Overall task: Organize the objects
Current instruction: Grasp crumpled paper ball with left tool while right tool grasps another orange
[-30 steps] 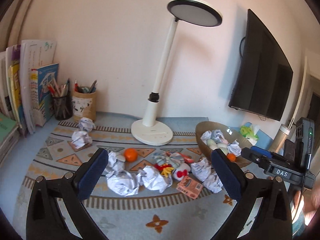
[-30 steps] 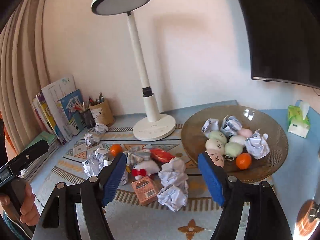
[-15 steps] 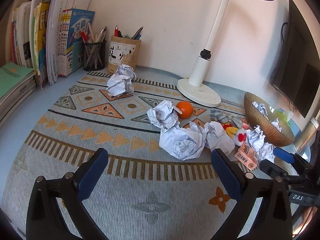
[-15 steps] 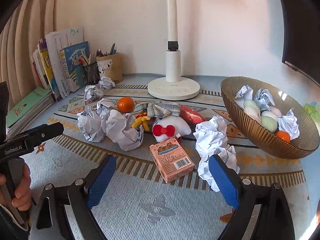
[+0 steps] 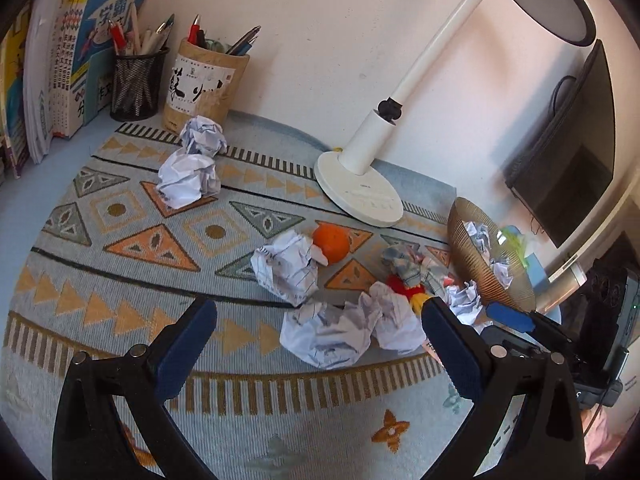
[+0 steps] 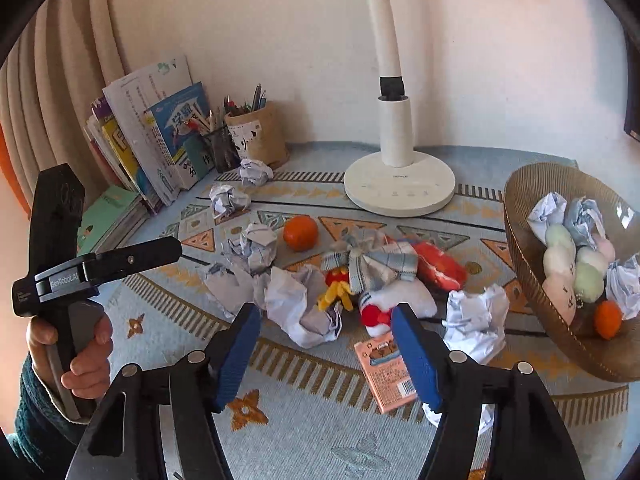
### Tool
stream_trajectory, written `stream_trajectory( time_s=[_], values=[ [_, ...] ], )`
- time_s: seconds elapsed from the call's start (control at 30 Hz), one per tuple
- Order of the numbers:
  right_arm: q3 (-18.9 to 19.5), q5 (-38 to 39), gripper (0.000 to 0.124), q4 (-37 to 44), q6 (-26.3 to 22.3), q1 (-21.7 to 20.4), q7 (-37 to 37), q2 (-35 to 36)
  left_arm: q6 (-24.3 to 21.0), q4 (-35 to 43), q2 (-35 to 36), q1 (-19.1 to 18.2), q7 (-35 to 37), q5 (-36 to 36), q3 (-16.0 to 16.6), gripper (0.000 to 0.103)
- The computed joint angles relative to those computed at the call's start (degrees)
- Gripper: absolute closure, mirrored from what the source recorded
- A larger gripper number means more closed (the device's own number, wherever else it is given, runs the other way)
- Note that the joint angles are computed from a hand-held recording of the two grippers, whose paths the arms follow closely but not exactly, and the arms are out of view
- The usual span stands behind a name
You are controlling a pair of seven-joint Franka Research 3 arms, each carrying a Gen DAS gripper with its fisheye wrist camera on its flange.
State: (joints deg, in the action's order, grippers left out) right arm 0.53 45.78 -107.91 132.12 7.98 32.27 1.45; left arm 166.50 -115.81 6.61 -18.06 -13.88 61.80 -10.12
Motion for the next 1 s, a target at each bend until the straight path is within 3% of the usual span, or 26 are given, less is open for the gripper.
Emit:
stream_trajectory(
  time_s=[0.1,0.2,0.33,0.43,0.5,0.53,0.63,0.7,0.8,0.9,0.93,1.0],
  values=[
    [1.0,-4.5,0.056,11.7,-5.9,0.7,7.6,8.0,-2.3,3.7,4.1,2.2,16.9,-12.3,-1.4,0.002],
    [2.1,-12.0,0.06,23.3,-9.7,2.5,16.3,17.3,-3.1,7.3,8.9,3.3,30.8,-21.7,-2.9,0.012],
    [4.0,-15.8,0.067,37.9,-19.8,3.1,25.3,28.9,-3.9,10.1,12.5,1.6,37.5,-25.6,-2.2,0.019],
    [4.8,-18.0,0.067,40.3,-20.0,4.0,27.6,31.9,-4.5,10.5,12.6,-1.4,36.6,-24.9,0.7,0.021],
    [5.3,-18.3,0.067,37.8,-16.1,4.4,26.5,30.9,-3.3,9.9,12.4,-2.1,35.9,-25.2,1.8,0.028],
    [5.2,-19.2,0.067,36.5,-14.4,4.9,26.1,30.2,-3.0,9.8,12.3,-2.5,35.1,-25.0,2.4,0.031],
    [5.4,-20.1,0.086,33.9,-11.5,5.1,25.0,28.8,-2.8,9.6,12.1,-3.4,32.6,-24.1,3.7,0.043],
    [5.6,-19.2,0.086,32.8,-10.7,4.6,25.4,28.0,-3.2,9.6,12.0,-3.7,31.3,-23.5,4.2,0.055],
    [6.5,-15.1,0.086,30.0,-9.0,2.5,23.7,25.7,-1.3,8.2,11.0,-4.5,26.9,-20.9,5.8,0.06],
    [7.3,-8.6,0.086,25.1,-7.7,-0.4,19.1,20.8,3.2,5.8,7.5,-10.5,3.5,-0.2,14.8,0.061],
    [7.2,-6.9,0.086,22.7,-7.3,-1.3,16.6,18.4,2.3,5.1,5.7,-12.3,-4.9,7.4,16.7,0.061],
    [6.1,-4.3,0.086,15.9,-5.7,-2.4,11.1,12.1,-1.3,2.6,1.4,-13.7,-16.3,17.9,17.1,0.061]
  ],
)
